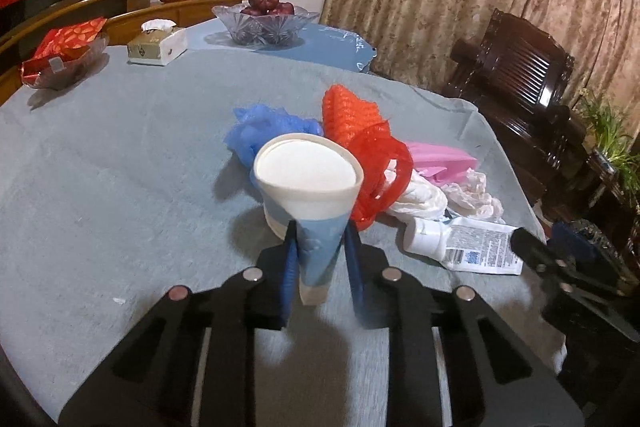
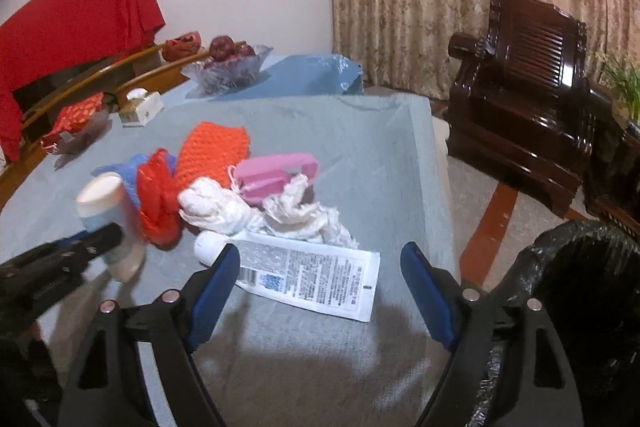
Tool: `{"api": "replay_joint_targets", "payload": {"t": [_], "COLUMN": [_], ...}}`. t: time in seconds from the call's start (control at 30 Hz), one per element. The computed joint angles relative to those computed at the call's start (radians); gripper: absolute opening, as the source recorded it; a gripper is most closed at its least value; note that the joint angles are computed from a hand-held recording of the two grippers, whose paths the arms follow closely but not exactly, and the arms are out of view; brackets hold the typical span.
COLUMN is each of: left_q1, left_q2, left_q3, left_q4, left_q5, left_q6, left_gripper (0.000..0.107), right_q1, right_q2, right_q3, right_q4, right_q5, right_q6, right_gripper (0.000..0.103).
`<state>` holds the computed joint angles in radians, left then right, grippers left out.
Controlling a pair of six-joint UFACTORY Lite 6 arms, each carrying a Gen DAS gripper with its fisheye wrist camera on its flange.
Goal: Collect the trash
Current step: 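Lift the paper cup with the left gripper while the right gripper grasps the toothpaste tube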
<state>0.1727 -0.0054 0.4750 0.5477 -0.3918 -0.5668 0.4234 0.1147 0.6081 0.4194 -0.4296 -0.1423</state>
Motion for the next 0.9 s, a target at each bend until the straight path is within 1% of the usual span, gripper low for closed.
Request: {"api": "replay_joint_targets", "payload": {"t": [0.23, 0.33, 0.47, 0.53, 0.6, 0.63, 0.7, 0.8, 0.9], "left_q1": [0.024, 0.007, -0.001, -0.003, -0.001, -0.005, -0.007, -0.01, -0.007], "left_q2": [-0.077, -0.07, -0.062, -0.063, -0.058, -0.058, -0.054, -0.047, -0.042], "left_q3": [-0.062, -0.076, -0.088, -0.089, -0.085, -0.085, -0.091, -0.093, -0.086], "left_q4": [0.098, 0.029, -0.008, -0.014, -0.01, -0.018, -0.035, -0.052, -0.042], "left_q5": [0.008, 0.006, -0.005, -0.004, -0.004, -0.003, -0.011, -0.013, -0.008], "left_q6": [-0.075, 0.005, 0.041, 0.043, 0.042, 0.048, 0.065, 0.077, 0.069], "left_gripper": [0.022, 0.021, 0.022, 0.022, 0.022, 0.022, 0.022, 0.022, 0.022], "right_q1": [-0.038, -0.061, -0.08, -0.081, -0.079, -0.078, -0.082, -0.08, -0.063], "right_q2": [0.057, 0.099, 0.132, 0.132, 0.123, 0.115, 0.089, 0.039, -0.029], "right_q3": [0.03, 0.071, 0.107, 0.106, 0.099, 0.093, 0.071, 0.025, -0.035], "right_q4": [-0.073, -0.131, -0.251, -0.297, -0.307, -0.316, -0.365, -0.445, -0.487], "right_q5": [0.03, 0.08, 0.124, 0.126, 0.123, 0.122, 0.119, 0.113, 0.11], "right_q6": [0.056, 0.103, 0.197, 0.232, 0.238, 0.246, 0.292, 0.374, 0.42], "right_gripper": [0.081, 0.081, 0.081, 0.075, 0.065, 0.062, 0.051, 0.046, 0.044]}}
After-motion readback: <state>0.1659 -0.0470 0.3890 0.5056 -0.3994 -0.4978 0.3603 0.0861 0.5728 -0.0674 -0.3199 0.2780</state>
